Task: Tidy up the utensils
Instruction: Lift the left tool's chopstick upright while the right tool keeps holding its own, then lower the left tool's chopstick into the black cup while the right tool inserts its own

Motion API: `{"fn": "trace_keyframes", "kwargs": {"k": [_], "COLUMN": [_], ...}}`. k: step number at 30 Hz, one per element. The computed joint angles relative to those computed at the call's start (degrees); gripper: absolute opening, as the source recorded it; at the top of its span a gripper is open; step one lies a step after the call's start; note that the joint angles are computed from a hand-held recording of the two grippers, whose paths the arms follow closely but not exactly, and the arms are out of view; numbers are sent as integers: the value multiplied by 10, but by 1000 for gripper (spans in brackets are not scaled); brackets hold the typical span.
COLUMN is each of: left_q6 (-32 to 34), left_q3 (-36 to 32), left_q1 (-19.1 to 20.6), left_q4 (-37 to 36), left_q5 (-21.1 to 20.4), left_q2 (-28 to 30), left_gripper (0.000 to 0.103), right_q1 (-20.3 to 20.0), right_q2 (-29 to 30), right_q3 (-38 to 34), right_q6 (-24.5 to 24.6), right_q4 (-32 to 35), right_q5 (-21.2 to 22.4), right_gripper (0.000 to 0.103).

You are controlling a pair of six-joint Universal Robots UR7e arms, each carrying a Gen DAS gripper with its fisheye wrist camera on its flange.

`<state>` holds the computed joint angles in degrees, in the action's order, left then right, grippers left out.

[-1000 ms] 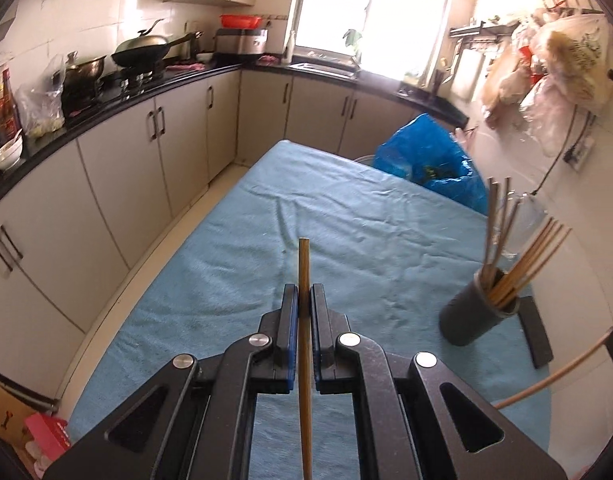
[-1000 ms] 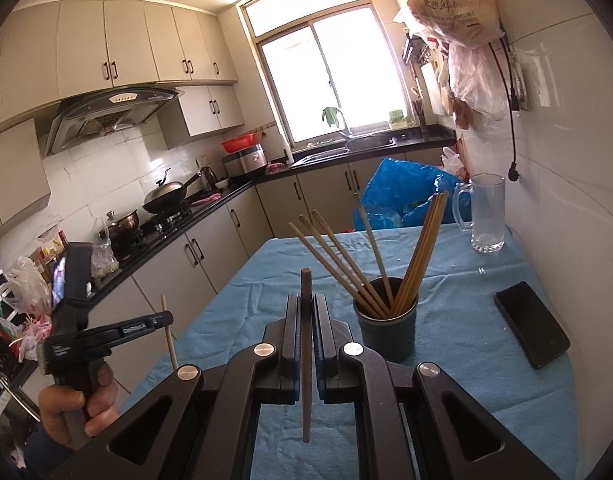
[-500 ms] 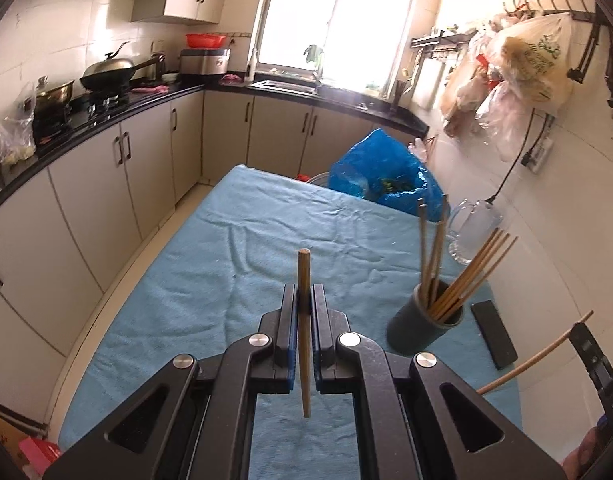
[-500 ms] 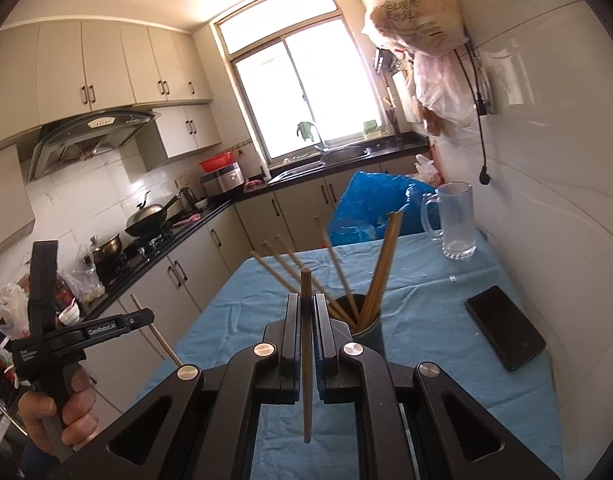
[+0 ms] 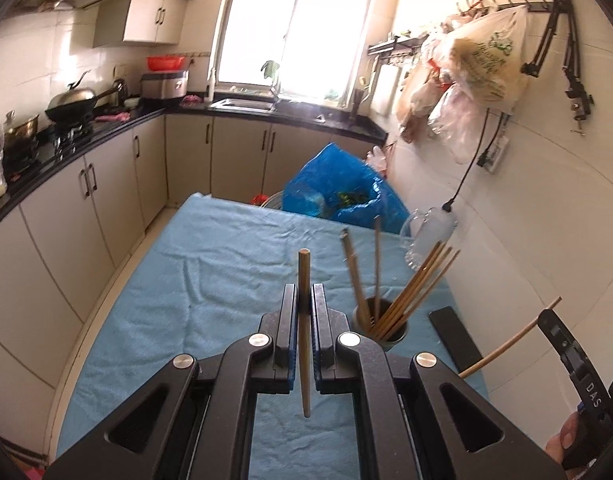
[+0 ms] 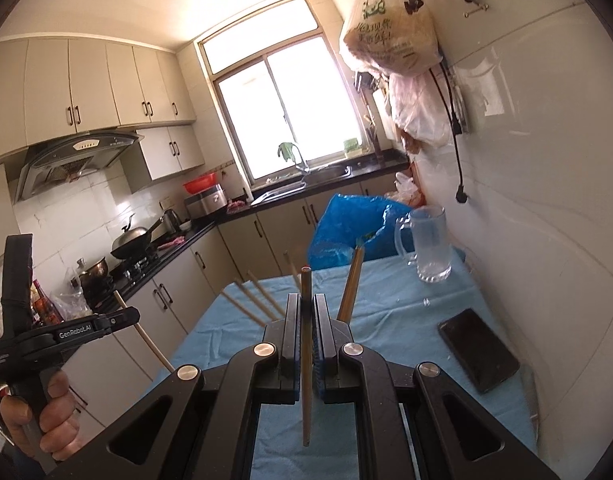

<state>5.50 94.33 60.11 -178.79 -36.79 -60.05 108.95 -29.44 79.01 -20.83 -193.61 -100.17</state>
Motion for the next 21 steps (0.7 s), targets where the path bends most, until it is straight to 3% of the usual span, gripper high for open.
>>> {"fn": "trace_keyframes", "kwargs": {"k": [10, 21], "left_q6": [45, 72], "left_q3": [-69, -193], "left_q1": [-25, -15], "left_q4": [1, 18], "left_q5": [-31, -36], "left_q2": [36, 111], "left_gripper": [5, 5], "right_q1": [5, 9], "right_q2": [1, 62], "right_q3": [-56, -188], "right_q6": [0, -3], "right_q4": [11, 62], "right_q5": [9, 0], "right_gripper": [6, 6]}}
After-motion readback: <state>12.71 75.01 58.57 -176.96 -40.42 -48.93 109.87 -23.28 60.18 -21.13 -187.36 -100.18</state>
